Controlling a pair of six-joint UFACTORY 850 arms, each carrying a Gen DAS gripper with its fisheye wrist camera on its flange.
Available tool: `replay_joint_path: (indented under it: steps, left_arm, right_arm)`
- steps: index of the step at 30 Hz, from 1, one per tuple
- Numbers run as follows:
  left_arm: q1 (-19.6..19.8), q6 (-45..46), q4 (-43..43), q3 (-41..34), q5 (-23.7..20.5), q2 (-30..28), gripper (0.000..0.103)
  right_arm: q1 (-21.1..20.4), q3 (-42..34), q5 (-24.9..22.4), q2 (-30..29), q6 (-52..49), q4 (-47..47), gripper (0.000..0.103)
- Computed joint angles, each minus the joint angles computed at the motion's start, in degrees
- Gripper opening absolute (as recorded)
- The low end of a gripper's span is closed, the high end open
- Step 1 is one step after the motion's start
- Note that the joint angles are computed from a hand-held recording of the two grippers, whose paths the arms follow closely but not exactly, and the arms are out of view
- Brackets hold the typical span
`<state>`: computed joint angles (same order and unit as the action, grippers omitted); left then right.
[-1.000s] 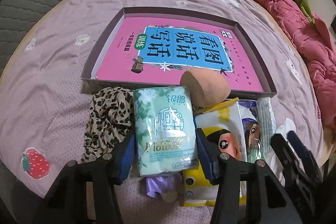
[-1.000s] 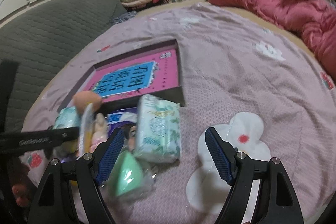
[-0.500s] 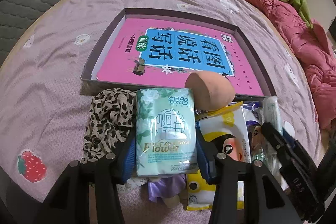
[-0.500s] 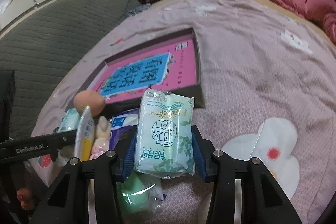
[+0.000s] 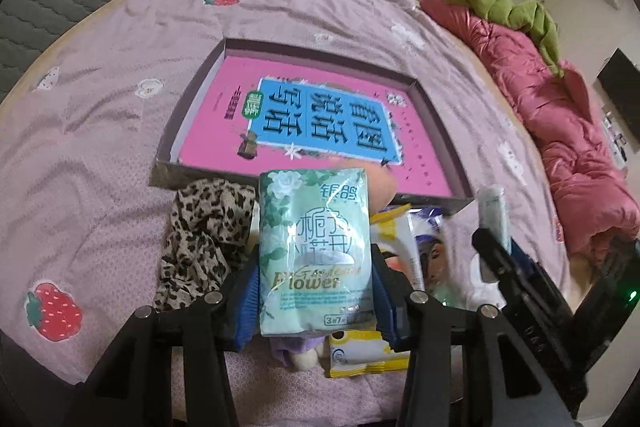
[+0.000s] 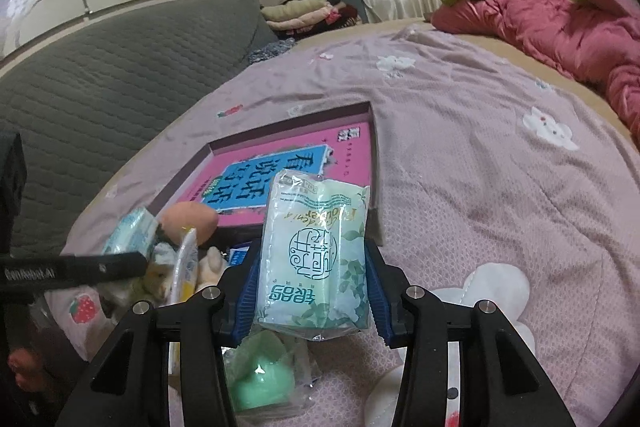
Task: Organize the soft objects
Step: 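Lift both tissue packs and carry them over the pink book box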
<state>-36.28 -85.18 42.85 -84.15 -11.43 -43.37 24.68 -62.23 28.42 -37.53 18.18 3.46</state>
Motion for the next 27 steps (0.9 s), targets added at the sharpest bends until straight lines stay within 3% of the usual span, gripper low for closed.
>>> replay_joint_path:
  steps: [7,14,27]
  left_arm:
    - [1.2,-13.7,12.6,3.0,2.5,2.8,0.048]
    - [1.5,-23.0,22.6,4.4,0.9,3.7,0.048]
    - [1.3,-26.1,29.5,2.2,-4.0,2.0,0.048]
  right_arm:
    - [1.2,0.6,1.6,0.9,-7.2,5.1,0.049]
    - [2.3,0.6,2.6,1.7,-12.4,9.1,0.049]
    - [3.3,-4.5,1.3,0.2,-18.5,14.3,0.049]
